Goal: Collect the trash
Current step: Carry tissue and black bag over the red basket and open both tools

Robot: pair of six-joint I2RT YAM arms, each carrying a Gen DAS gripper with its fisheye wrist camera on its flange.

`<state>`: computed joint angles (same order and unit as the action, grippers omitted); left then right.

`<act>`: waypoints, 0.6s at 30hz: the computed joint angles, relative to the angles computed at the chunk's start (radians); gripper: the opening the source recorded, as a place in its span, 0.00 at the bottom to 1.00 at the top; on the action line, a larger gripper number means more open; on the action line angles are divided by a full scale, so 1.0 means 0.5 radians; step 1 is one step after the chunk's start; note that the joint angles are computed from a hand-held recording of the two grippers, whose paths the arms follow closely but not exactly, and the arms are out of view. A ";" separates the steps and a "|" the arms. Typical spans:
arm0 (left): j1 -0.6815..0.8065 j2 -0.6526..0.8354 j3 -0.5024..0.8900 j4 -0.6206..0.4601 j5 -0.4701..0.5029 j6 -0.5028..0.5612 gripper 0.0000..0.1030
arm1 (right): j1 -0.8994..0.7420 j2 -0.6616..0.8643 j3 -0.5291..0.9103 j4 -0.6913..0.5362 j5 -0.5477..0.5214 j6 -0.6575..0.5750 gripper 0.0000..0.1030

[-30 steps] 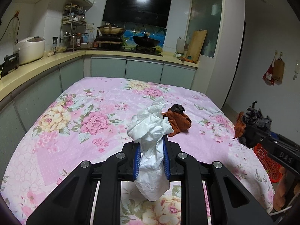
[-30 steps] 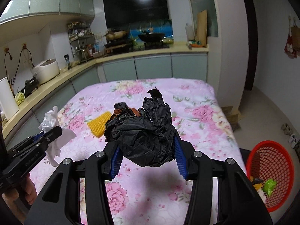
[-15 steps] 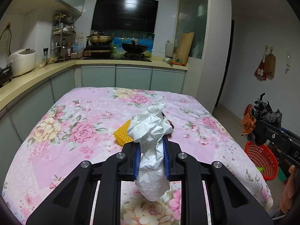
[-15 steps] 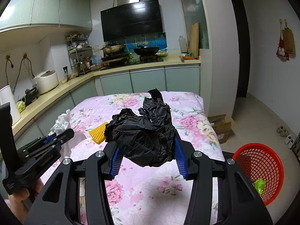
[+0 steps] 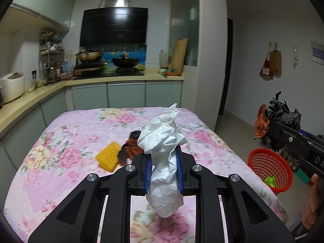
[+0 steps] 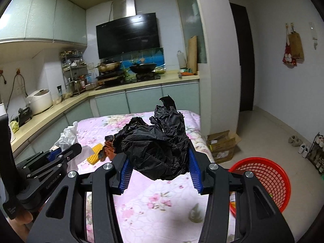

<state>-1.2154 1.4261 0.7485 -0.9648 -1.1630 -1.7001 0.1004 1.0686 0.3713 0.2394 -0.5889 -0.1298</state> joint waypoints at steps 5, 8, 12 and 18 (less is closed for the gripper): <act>0.043 0.049 0.054 0.313 -0.011 0.378 0.18 | -0.137 0.020 0.015 0.004 -0.056 -0.011 0.45; 0.080 0.088 0.085 0.545 0.001 0.651 0.18 | -0.206 0.041 0.023 0.013 -0.079 -0.024 0.45; 0.126 0.140 0.120 0.802 0.024 0.942 0.18 | -0.313 0.082 0.035 0.028 -0.112 -0.053 0.45; 0.214 0.228 0.141 1.258 0.133 1.376 0.18 | -0.433 0.163 0.076 0.047 -0.110 -0.089 0.45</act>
